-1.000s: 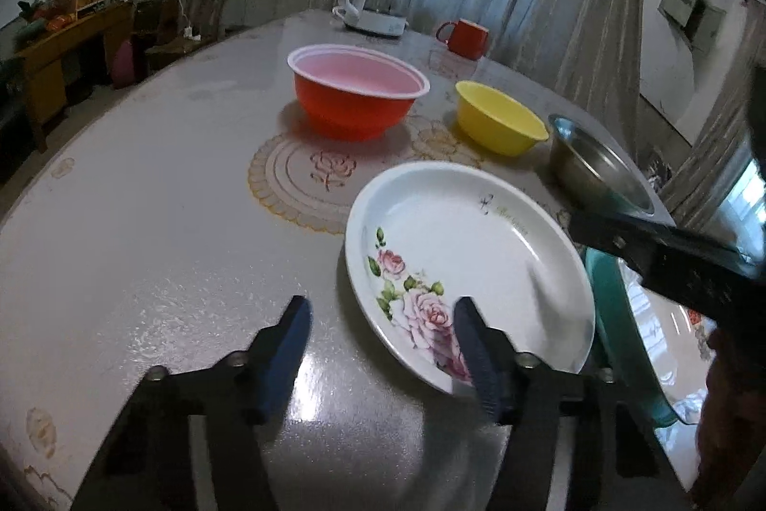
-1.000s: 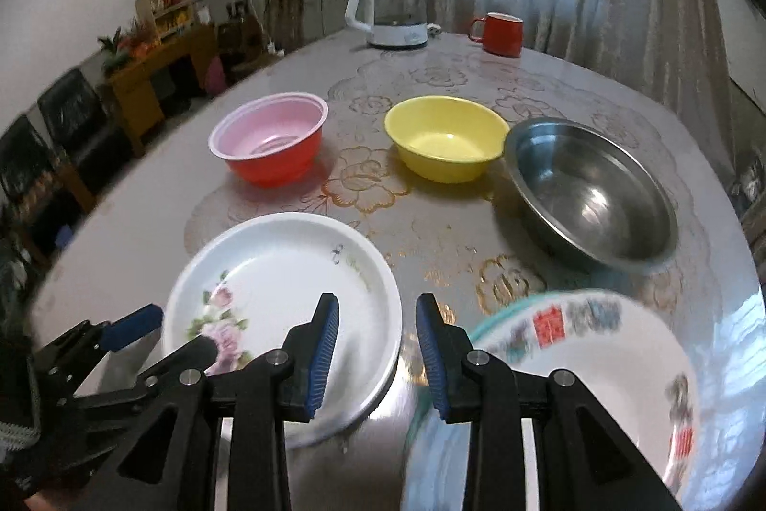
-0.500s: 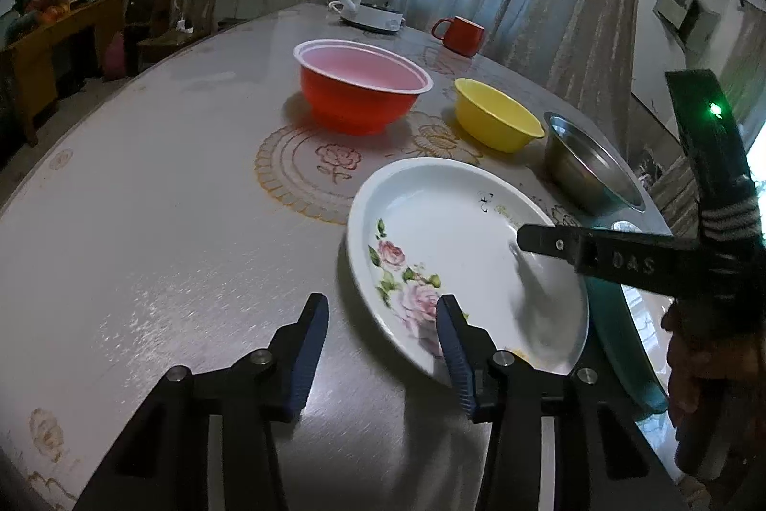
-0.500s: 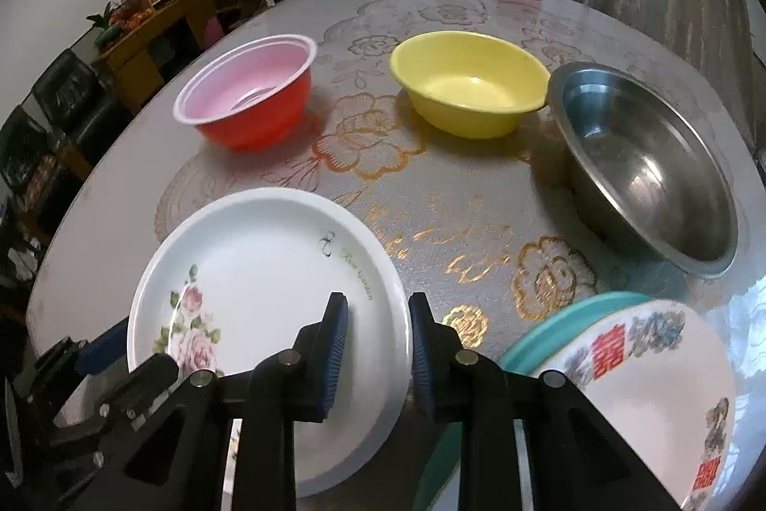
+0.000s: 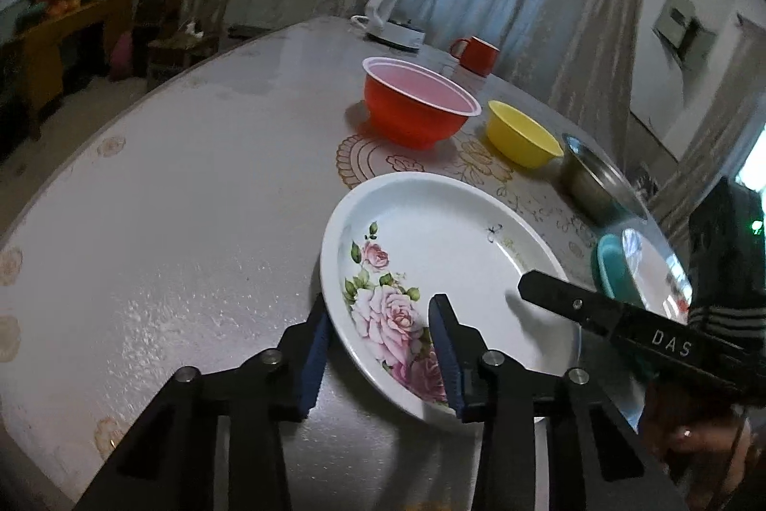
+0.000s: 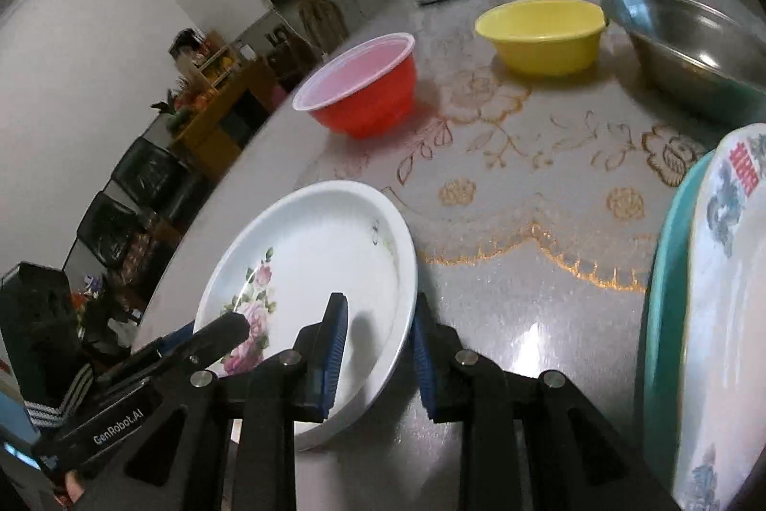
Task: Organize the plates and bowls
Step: 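Close the left gripper on the rose-pattern plate rim, then lift the rose-pattern plate with the left gripper over the stacked plates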
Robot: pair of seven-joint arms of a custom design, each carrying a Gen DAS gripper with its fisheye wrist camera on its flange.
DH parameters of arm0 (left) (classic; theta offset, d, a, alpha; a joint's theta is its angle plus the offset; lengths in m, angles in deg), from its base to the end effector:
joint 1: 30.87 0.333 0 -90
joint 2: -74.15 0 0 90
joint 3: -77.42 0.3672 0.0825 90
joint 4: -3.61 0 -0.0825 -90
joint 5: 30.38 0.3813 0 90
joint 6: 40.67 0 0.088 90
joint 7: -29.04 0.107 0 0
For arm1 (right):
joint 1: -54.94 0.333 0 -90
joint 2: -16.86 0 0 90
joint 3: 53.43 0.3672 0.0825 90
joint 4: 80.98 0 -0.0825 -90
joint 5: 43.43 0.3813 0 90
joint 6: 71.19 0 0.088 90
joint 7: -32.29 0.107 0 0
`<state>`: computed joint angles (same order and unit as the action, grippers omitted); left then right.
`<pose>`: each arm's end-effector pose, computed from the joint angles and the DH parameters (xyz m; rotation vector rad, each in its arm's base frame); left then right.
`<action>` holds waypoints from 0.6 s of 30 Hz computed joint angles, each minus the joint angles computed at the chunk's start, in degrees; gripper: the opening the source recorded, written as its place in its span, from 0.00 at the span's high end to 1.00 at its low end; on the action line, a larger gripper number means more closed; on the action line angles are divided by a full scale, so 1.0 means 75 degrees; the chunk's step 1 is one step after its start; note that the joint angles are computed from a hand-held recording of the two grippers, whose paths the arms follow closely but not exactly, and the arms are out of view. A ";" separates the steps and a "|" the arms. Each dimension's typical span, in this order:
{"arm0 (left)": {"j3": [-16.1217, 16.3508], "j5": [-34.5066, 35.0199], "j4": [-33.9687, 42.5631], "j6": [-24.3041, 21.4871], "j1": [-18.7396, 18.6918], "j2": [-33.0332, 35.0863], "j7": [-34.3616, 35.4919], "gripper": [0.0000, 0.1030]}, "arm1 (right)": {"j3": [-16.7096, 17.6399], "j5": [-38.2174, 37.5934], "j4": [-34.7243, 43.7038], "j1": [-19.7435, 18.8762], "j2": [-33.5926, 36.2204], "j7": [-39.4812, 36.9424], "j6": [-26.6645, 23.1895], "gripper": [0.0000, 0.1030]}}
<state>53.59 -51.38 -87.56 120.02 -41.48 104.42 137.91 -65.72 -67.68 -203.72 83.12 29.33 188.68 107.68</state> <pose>0.6671 -0.3542 0.4723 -1.4383 2.4172 -1.1946 0.5830 0.2110 0.4405 -1.2858 2.0220 -0.3269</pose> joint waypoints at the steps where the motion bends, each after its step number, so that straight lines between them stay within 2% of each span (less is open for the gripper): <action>1: 0.0075 0.0086 -0.0016 0.0074 -0.0068 -0.0003 -0.0029 0.61 | -0.0142 -0.0170 0.0067 0.0126 0.0027 0.0030 -0.0075 0.75; 4: 0.0189 0.0247 -0.0071 0.0302 -0.0180 -0.0001 -0.0243 0.60 | -0.0292 -0.0900 0.0448 0.0347 0.0113 0.0007 -0.0753 0.75; 7: 0.0159 0.0396 -0.0241 0.0717 -0.0180 -0.0003 -0.0219 0.60 | -0.0038 -0.1195 0.0630 0.0153 0.0115 0.0126 -0.1139 0.75; 10: 0.0499 0.1056 -0.0548 0.1282 -0.0495 -0.0101 -0.0266 0.60 | 0.0095 -0.1674 0.0608 0.0089 0.0068 0.0518 -0.1299 0.75; 11: 0.0421 0.1139 -0.0624 0.1429 -0.0432 -0.0102 -0.0242 0.59 | 0.0183 -0.1756 0.0627 0.0022 0.0055 0.0558 -0.1377 0.75; 13: -0.0105 0.0988 -0.0634 0.1442 0.0027 -0.0019 -0.0068 0.59 | 0.0342 -0.1938 0.0625 -0.0105 0.0014 0.0681 -0.1473 0.75; 15: -0.0442 0.0888 -0.0674 0.1486 0.0320 0.0024 0.0125 0.59 | 0.0534 -0.2018 0.0648 -0.0298 0.0025 0.0689 -0.1498 0.75; 18: -0.0474 0.1008 -0.0863 0.1666 0.0372 -0.0057 0.0289 0.59 | 0.0835 -0.1985 0.0781 -0.0514 0.0073 0.0247 -0.1778 0.75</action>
